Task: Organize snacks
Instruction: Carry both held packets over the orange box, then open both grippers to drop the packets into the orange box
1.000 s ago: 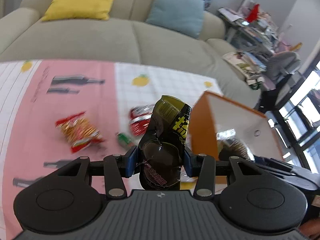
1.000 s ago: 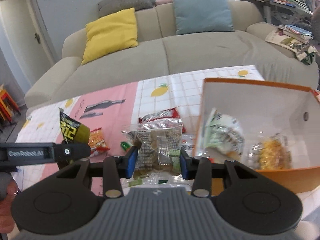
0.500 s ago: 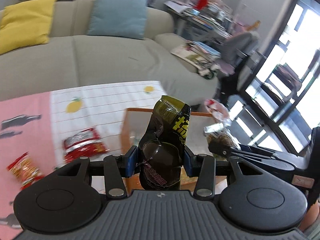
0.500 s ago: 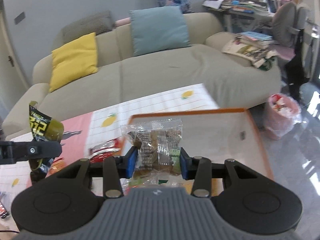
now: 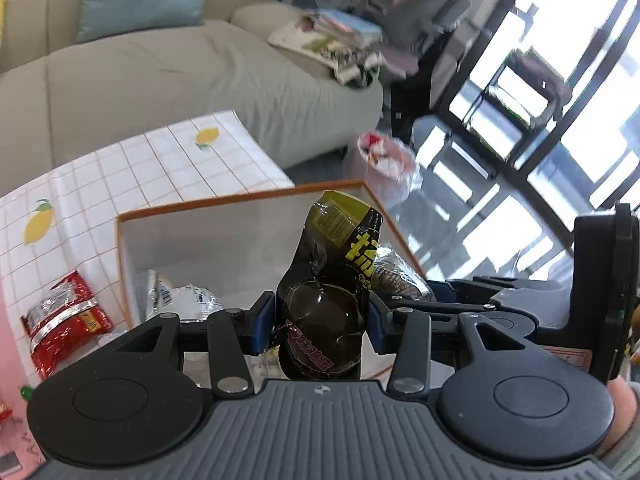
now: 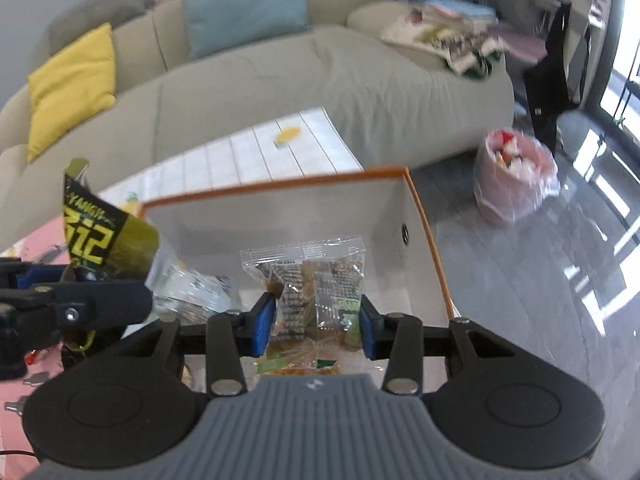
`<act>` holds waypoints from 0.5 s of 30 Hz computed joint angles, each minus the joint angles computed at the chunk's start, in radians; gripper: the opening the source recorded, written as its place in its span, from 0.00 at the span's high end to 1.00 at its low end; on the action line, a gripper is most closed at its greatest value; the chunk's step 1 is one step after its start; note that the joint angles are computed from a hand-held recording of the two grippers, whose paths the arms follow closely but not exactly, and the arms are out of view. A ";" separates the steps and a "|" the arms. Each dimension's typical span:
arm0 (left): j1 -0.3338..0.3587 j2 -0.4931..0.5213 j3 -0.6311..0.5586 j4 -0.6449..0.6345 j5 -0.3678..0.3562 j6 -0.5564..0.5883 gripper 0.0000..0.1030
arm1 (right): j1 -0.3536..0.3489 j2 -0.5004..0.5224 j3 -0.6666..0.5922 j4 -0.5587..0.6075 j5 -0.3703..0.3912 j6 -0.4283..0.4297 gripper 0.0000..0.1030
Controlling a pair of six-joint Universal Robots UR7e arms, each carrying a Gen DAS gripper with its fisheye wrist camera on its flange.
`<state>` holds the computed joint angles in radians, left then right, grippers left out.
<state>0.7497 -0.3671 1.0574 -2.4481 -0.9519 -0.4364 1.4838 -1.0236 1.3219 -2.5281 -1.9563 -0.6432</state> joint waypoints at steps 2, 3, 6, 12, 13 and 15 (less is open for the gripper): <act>0.013 0.030 -0.052 0.051 -0.011 0.000 0.49 | -0.005 0.025 -0.026 0.016 -0.021 0.001 0.60; 0.017 0.039 -0.066 0.070 -0.011 0.000 0.49 | -0.007 0.035 -0.038 0.025 -0.032 0.003 0.60; 0.027 0.079 -0.123 0.133 0.007 0.022 0.49 | -0.014 0.066 -0.075 0.050 -0.065 0.012 0.60; 0.048 0.133 -0.198 0.210 -0.002 0.037 0.49 | -0.029 0.118 -0.135 0.078 -0.116 0.011 0.60; 0.048 0.144 -0.214 0.225 0.001 0.041 0.49 | -0.030 0.127 -0.145 0.081 -0.127 0.008 0.60; 0.052 0.165 -0.249 0.255 0.004 0.050 0.49 | -0.033 0.144 -0.165 0.095 -0.152 0.012 0.60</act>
